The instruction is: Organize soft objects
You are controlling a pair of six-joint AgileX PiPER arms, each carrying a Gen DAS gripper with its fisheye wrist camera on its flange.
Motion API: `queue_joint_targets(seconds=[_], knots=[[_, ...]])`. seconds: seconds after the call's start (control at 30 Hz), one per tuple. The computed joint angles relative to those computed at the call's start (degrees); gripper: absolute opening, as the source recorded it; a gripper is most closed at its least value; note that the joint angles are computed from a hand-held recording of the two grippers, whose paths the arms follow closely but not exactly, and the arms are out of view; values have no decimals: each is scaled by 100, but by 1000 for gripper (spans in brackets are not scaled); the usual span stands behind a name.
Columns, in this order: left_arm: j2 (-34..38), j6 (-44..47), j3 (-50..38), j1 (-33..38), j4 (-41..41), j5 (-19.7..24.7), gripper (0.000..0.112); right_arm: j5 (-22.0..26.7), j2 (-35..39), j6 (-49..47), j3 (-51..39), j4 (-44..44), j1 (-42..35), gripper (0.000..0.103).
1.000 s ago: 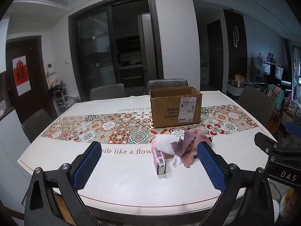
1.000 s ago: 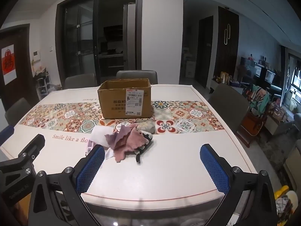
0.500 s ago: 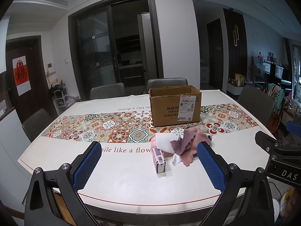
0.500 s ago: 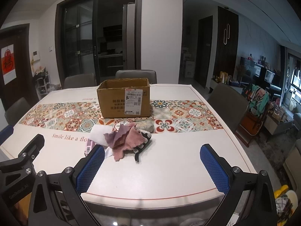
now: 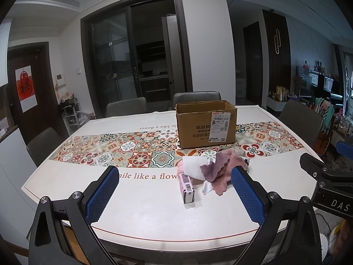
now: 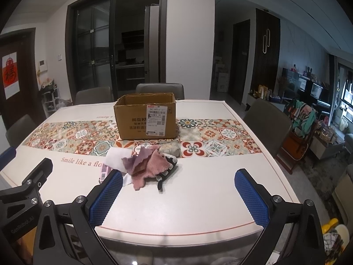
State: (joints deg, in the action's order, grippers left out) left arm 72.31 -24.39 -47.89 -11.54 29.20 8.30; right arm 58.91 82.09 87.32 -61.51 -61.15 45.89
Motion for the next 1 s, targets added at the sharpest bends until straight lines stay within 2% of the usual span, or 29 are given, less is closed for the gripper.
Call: queue_joint_targets(seconds=[0.4, 0.53, 1.0], knots=[[7, -165, 11, -11, 172, 18, 103, -32, -7, 12, 24, -12, -12, 103], [54, -703, 1, -55, 695, 17, 103, -40, -14, -3, 27, -8, -23, 103], [60, -704, 6, -63, 696, 21, 103, -94, 4, -7, 36, -7, -67, 103]])
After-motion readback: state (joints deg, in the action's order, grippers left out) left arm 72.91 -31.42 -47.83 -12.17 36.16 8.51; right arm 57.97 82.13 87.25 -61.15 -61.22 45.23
